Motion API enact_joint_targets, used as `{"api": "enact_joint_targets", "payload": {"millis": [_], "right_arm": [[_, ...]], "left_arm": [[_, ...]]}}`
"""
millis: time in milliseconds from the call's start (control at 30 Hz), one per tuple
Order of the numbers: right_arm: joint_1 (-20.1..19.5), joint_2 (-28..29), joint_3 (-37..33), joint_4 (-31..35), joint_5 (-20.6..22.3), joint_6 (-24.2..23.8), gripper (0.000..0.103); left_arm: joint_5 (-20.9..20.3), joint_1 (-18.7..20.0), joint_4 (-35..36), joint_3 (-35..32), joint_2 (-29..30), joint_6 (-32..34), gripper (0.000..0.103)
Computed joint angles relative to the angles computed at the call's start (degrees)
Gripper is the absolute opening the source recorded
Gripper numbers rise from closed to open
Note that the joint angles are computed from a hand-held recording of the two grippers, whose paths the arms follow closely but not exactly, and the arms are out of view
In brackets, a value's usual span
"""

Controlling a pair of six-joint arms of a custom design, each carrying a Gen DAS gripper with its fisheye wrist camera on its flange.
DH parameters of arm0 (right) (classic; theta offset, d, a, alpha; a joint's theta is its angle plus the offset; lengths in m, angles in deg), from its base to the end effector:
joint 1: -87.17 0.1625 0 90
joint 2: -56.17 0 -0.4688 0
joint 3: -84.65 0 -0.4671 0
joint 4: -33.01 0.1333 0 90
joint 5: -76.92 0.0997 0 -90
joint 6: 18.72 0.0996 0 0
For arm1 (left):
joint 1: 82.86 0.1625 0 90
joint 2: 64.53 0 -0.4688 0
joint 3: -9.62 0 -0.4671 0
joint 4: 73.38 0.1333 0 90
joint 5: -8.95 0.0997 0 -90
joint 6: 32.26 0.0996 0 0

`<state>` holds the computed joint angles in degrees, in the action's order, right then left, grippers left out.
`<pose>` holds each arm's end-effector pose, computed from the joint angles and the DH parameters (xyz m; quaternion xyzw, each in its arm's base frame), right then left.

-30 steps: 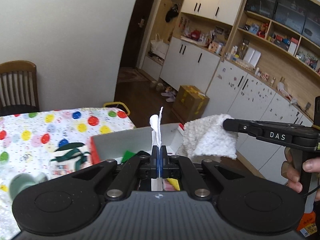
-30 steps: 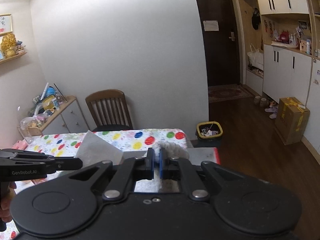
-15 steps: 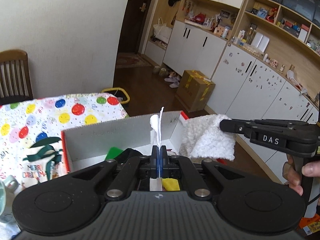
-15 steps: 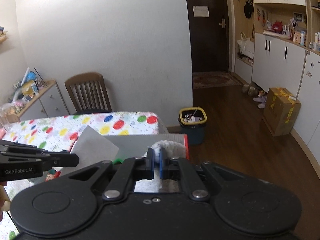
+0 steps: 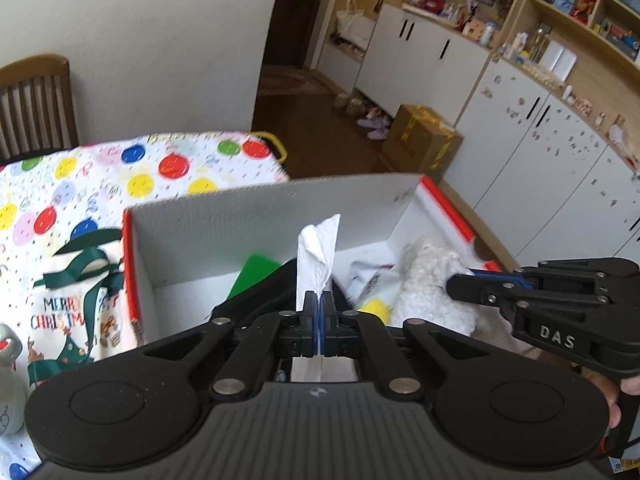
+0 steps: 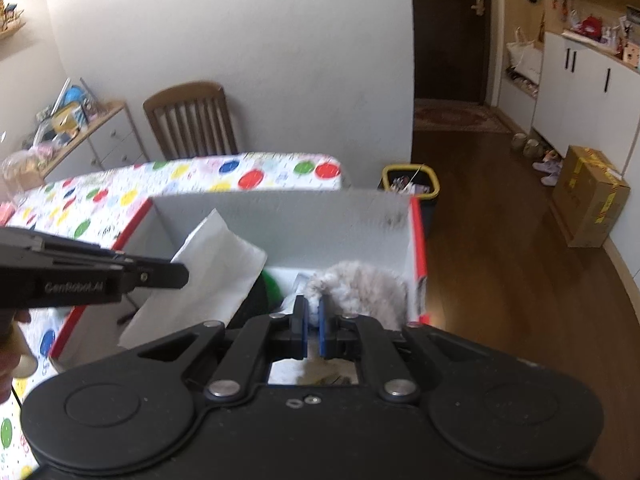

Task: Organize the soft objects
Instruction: 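Carry the white cloth and white paper sheet into the shoebox with both tools, then open the right tool to drop the cloth while the left tool releases the paper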

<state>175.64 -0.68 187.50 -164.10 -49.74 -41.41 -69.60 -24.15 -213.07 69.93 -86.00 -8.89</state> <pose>0.0551 -0.7007 0.2677 -0.0071 -0.8329 0.4150 0.3660 -0.3451 -0.8626 -0.0360 0.4464 0.8843 -0.1007 0.0926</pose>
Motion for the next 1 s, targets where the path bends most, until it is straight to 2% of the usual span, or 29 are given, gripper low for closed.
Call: {"api": "enact_joint_targets", "payload": {"millis": [400,567,700,1000], "right_arm": [[-0.49,0.24,0.35,7.22,0.10,3.60,0.004],[-0.73,-0.03,0.55,9.22,0.32,5.43,0.005],[-0.75,-0.49,0.98,9.51,0.68,5.81,0.006],[-0.33,-0.79,1.43,8.69,-0.41,5.13,0.019]], "left_arm": [[5.18,0.51,3.60,-0.22,0.45,-0.01,0.001],[7.65,0.09,2.57,0.43,0.53,1.29,0.001],[8.09,-0.03,1.79,1.10,0.18,1.57,0.002],[8.18,-0.28,0.68,2.68,-0.88,2.05,0.003]]}}
